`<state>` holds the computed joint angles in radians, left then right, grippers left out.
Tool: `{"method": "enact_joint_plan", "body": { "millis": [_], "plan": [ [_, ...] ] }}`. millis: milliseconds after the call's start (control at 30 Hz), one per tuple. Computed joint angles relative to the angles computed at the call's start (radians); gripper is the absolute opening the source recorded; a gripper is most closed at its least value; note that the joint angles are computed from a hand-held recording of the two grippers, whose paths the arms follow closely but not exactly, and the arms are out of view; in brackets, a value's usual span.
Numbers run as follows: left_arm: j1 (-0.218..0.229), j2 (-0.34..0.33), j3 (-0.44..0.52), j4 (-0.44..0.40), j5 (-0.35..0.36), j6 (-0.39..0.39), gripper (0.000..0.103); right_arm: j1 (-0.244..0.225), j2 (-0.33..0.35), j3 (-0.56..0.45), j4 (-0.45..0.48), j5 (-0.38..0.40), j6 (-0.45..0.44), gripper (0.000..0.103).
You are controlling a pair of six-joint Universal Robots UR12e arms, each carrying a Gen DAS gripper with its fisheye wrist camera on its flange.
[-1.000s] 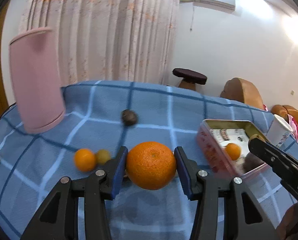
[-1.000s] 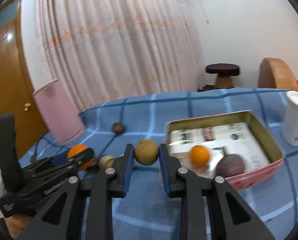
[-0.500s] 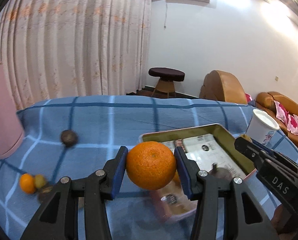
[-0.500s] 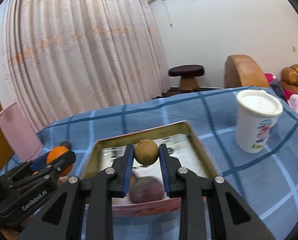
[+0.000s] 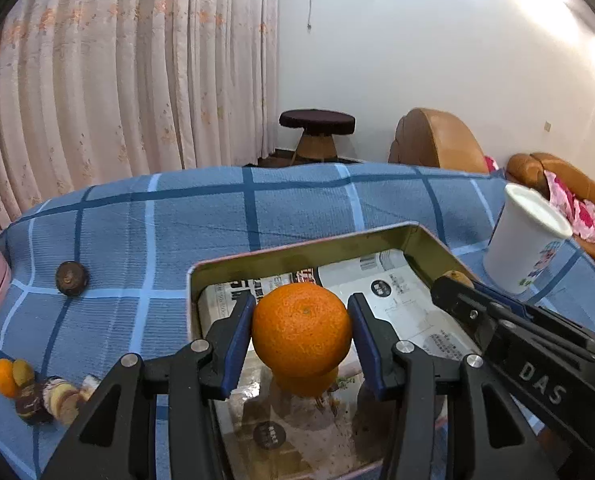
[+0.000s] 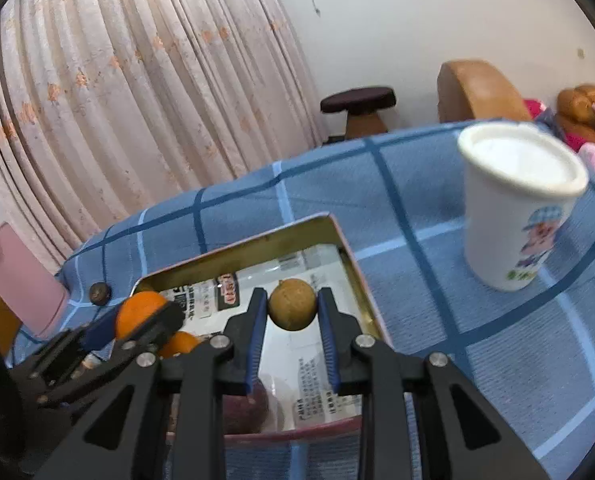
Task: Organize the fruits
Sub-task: 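Place the yellow-green fruit in the tin with right tool while left tool places a large orange, then move both tools back toward the sliced cakes on the table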
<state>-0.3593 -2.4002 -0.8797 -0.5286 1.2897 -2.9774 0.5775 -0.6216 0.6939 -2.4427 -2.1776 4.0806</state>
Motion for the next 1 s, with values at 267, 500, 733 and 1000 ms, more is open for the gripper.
{"method": "enact_joint_plan", "body": {
  "millis": [267,500,733,1000],
  "plan": [
    [-0.008,0.008,-0.025,0.05,0.047,0.036,0.066,0.005,-0.002,0.018,-0.079,-0.013,0.007,0.055],
    [0.001,0.031,-0.069,0.144,0.063,0.003,0.083,0.029,0.022,-0.023,-0.075,-0.174,-0.032,0.065],
    [0.012,0.043,-0.102,0.198,0.093,-0.011,0.083,0.043,0.051,-0.07,-0.07,-0.235,-0.075,0.065],
    [0.017,0.051,-0.143,0.274,0.186,0.002,0.083,0.062,0.106,-0.162,-0.054,-0.308,-0.148,0.065]
  ]
}}
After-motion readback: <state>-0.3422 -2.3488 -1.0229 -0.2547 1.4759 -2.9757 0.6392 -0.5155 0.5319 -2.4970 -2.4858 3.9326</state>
